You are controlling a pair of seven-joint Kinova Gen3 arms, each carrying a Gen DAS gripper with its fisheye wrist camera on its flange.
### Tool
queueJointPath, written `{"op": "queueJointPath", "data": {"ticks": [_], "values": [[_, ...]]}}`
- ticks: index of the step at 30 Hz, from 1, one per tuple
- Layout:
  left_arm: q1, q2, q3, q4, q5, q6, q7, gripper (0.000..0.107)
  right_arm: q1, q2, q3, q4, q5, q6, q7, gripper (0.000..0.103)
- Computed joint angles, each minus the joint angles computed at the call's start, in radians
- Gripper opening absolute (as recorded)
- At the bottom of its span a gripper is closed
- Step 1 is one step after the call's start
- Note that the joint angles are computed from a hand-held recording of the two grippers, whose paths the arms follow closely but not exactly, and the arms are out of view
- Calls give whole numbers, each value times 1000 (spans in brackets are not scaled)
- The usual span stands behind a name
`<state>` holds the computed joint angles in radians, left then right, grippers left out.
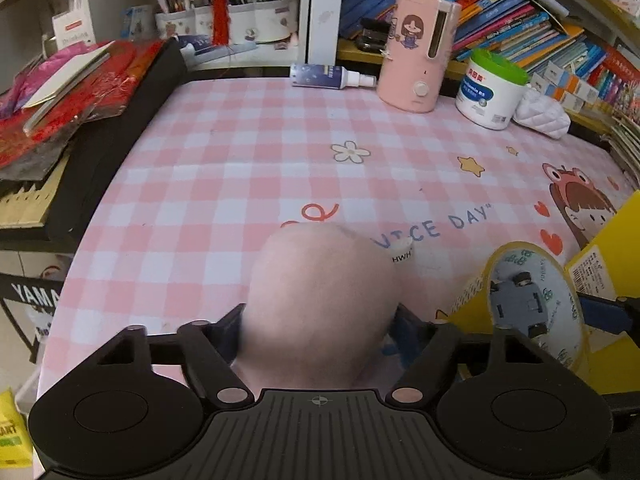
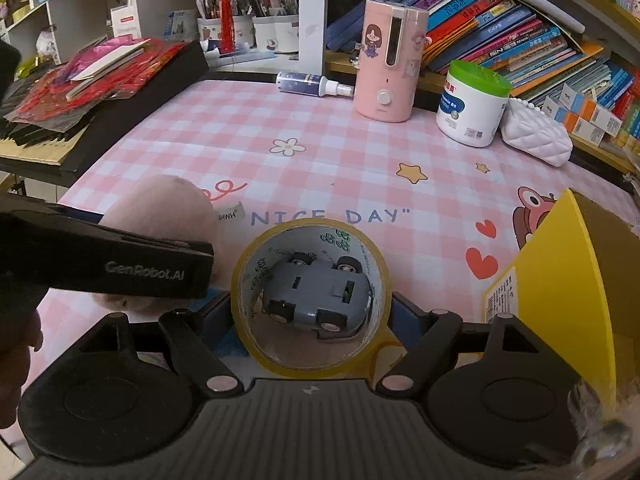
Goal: Organize objects
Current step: 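Grasp the yellow tape roll with the right gripper while the left gripper grasps the pink plush pig, then carry the tape roll and the pink pig over the yellow box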
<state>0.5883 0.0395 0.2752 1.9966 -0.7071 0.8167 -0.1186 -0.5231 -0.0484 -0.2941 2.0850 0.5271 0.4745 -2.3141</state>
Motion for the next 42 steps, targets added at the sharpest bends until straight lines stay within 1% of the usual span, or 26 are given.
{"op": "queueJointPath", "data": {"ticks": [1, 2, 6, 9, 12, 15, 19, 24, 29, 35, 42], "values": [[4, -9, 3, 2, -3, 5, 7, 67, 0, -7, -1, 5, 4, -3, -4, 80], [7, -21, 8, 6, -8, 9, 21, 66, 1, -15, -4, 9, 14, -6, -14, 80], [28, -73, 59, 14, -77, 77, 146, 65, 20, -53, -38, 30, 80, -13, -93, 80], [38, -124, 119, 23, -128, 137, 238, 65, 46, -89, -74, 48, 134, -27, -156, 80], [42, -168, 188, 28, -152, 206, 313, 65, 84, -137, -129, 66, 193, -35, -227, 80], [41, -203, 248, 33, -151, 262, 370, 65, 115, -189, -169, 82, 199, -45, -243, 80], [39, -235, 321, 39, -142, 325, 418, 65, 127, -245, -199, 93, 128, -37, -193, 80], [42, -266, 402, 42, -106, 393, 460, 65, 124, -299, -237, 97, 12, 15, -118, 80], [36, -296, 487, 42, -64, 451, 492, 65, 150, -364, -299, 103, -83, 63, -71, 80], [-2, -352, 594, 43, 13, 493, 511, 65, 183, -442, -386, 103, -202, 133, -34, 80], [-63, -427, 734, 18, 131, 539, 489, 65, 211, -558, -474, 97, -351, 230, -9, 80]]}}
